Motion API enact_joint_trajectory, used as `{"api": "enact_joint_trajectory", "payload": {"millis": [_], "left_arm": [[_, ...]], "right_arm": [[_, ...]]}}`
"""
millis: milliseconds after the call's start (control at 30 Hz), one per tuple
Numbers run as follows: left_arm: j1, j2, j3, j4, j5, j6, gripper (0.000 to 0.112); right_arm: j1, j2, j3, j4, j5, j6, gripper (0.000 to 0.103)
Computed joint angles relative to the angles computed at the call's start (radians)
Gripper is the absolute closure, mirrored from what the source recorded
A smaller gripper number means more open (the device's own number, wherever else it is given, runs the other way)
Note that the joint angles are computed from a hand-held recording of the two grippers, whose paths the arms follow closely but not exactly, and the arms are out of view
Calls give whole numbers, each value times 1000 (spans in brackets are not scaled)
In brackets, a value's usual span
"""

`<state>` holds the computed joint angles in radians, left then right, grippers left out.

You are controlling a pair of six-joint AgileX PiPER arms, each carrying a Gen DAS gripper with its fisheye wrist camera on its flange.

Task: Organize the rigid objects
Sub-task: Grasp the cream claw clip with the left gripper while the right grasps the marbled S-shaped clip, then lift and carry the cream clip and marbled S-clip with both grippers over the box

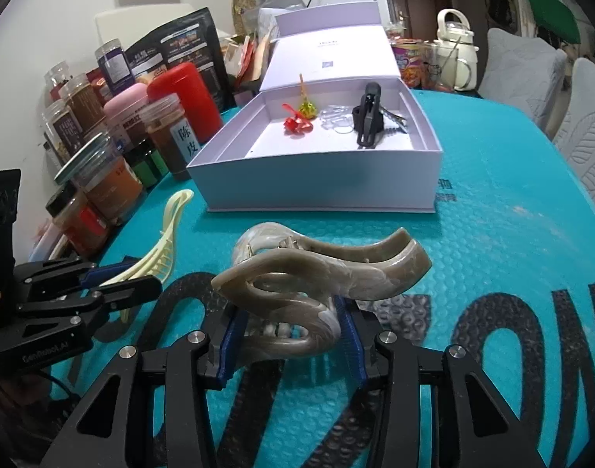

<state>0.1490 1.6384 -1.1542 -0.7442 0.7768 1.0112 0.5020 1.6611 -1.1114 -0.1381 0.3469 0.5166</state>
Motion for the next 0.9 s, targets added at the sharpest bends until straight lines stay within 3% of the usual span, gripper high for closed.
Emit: {"api": "enact_joint_trajectory", "payload": {"millis": [433,900], "left_arm": [[4,-89,-15,-43,44,18,90],[-24,-97,-150,-75,91,4,90]], "right_arm": [[25,-146,78,-98,-8,134,59],[14,-212,-12,-84,73,79,59]]}}
